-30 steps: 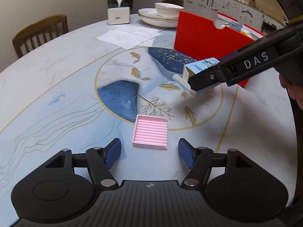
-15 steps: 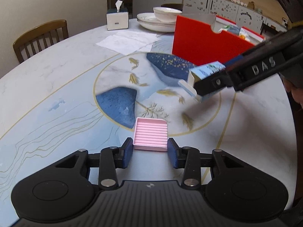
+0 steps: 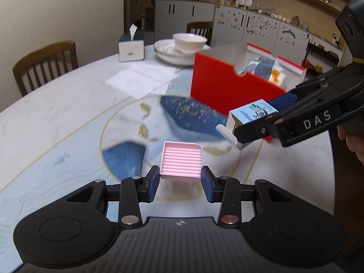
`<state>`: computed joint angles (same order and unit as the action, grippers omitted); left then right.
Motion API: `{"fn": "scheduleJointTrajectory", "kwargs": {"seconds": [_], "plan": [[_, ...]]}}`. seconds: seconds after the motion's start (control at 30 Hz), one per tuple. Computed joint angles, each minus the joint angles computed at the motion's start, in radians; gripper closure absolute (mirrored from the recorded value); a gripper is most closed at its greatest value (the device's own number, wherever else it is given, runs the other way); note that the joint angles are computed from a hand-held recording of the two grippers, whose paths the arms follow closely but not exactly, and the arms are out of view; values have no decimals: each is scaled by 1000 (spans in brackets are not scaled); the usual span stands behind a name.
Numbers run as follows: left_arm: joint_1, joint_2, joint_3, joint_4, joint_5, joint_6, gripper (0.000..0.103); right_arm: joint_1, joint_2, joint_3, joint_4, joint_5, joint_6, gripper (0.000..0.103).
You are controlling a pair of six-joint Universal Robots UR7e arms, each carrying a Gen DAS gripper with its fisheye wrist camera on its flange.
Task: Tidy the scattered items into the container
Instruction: 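Lift and carry the carton and pink tray over the red box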
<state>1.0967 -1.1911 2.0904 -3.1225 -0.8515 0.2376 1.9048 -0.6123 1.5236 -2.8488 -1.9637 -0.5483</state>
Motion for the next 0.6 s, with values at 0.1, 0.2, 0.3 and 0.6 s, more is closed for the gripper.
{"fn": "scheduleJointTrajectory", "kwargs": {"seconds": [0.1, 0.2, 0.3, 0.6], "plan": [[-18, 7, -14, -9, 0, 4, 65, 0, -22, 9, -6, 10, -5, 31], [-37, 18, -30, -16, 3, 12, 65, -3, -44, 16, -13, 20, -14, 31], [-56, 30, -45, -22, 6, 20, 65, -6, -63, 20, -21, 27, -30, 31], [-100, 97, -108, -39, 20, 33, 65, -37, -111, 22, -28, 47, -53, 31]]}}
